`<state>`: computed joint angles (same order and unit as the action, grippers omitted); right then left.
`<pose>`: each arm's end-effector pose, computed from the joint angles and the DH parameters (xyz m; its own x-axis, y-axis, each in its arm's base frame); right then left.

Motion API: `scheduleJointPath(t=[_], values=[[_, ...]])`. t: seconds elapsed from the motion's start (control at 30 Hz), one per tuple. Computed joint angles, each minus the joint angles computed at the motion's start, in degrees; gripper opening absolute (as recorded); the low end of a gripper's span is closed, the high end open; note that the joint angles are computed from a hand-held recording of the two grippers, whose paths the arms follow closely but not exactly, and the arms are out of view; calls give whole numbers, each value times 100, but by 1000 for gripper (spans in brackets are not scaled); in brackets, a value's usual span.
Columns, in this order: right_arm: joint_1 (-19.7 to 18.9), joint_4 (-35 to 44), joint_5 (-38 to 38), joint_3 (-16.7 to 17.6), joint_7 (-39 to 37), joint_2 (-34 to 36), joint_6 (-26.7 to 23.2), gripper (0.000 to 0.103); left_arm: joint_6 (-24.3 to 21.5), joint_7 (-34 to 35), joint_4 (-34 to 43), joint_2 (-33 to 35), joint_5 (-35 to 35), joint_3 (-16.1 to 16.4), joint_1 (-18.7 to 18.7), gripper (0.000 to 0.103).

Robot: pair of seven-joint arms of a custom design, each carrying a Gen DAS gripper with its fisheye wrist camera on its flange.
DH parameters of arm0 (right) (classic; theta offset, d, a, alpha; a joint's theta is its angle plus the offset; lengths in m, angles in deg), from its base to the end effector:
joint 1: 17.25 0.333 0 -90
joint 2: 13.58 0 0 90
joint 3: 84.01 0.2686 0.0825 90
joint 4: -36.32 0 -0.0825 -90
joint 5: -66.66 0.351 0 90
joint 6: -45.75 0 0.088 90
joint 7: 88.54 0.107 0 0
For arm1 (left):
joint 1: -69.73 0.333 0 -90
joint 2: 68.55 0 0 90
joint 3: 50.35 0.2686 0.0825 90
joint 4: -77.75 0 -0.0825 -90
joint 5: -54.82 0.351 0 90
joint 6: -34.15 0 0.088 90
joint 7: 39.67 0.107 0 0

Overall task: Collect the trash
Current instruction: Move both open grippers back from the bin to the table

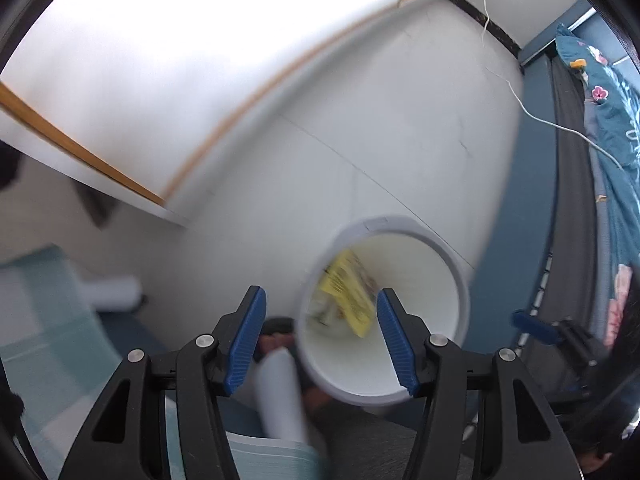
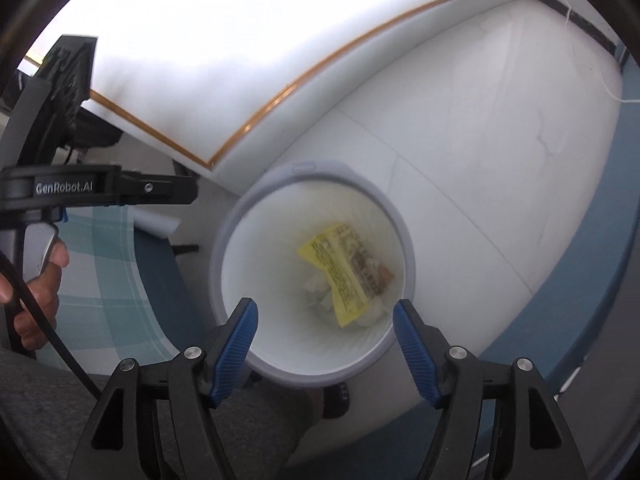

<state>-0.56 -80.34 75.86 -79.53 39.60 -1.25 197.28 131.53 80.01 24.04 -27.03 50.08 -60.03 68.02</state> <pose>0.5473 0.2059 0.3560 -0.3559 -0.8701 -0.3409 -0.8747 0.4386 -0.2062 0.6802 -0.1044 0.4314 -0.6170 -0.7732 0.1464 -0.7868 0.6027 -0.1326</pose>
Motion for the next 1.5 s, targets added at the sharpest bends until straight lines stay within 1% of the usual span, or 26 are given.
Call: scheduleJointPath(t=[0.03,0.1,0.17,0.23,0.27,0.3,0.37,0.47,0.53,0.57,0.6,0.7,0.73,0.8,0.87,0.97,1.1,1.17,1.2,1.27,1.37,1.5], values=[[37,-79,-126,-48,117,-123,72,71,320,51,-451,-351,-99,-29,100,53],[93,-204,-447,-132,385,-339,178,73,695,76,-935,-763,-210,-29,200,53],[119,-271,-828,-199,657,-534,243,73,1237,122,-1489,-1234,-321,-11,297,54],[130,-357,-1175,-214,931,-709,308,73,1771,132,-1988,-1666,-380,36,359,58],[125,-382,-1344,-216,1053,-811,335,73,1924,118,-2131,-1809,-447,50,397,62],[110,-417,-1471,-207,1143,-893,365,73,2055,99,-2237,-1941,-556,60,452,64],[92,-428,-1889,-186,1434,-1077,380,74,2385,66,-2587,-2246,-723,96,538,64],[43,-391,-2401,-108,1730,-1288,385,76,2731,-4,-2884,-2586,-920,173,641,65],[23,-312,-2676,-38,1873,-1379,360,77,3015,-11,-3145,-2831,-1101,227,730,69],[16,-259,-2788,-6,1907,-1412,371,77,3104,-26,-3200,-2909,-1161,260,765,74],[21,-208,-2887,34,1972,-1436,362,77,3196,-16,-3281,-2992,-1221,298,811,79],[39,-15,-3133,111,2045,-1447,449,77,3645,-35,-3641,-3301,-1392,387,891,81],[51,75,-3279,142,2118,-1442,477,77,3836,-8,-3801,-3417,-1471,420,924,81],[97,299,-3610,204,2276,-1390,452,77,4052,20,-3991,-3570,-1563,493,977,82],[163,536,-3815,235,2263,-1328,435,77,4370,-182,-4193,-3728,-1494,561,977,86],[294,896,-4160,273,2307,-1217,428,78,4611,-321,-4320,-3899,-1605,668,1055,86],[489,1285,-4498,291,2371,-1082,500,84,4820,-336,-4496,-4109,-1792,805,1169,87],[600,1492,-4501,297,2295,-962,558,84,5013,-345,-4660,-4241,-1831,874,1219,88],[673,1645,-4506,306,2250,-857,556,84,5092,-367,-4683,-4244,-1831,905,1238,91],[852,2010,-4470,315,2072,-617,495,84,5173,-369,-4696,-4263,-1914,989,1312,93],[1147,2646,-4256,323,1600,-199,379,85,5249,-527,-4784,-4383,-1938,1098,1418,93],[1531,3327,-4049,236,1171,227,295,90,5382,-587,-4902,-4440,-2035,1275,1607,94]])
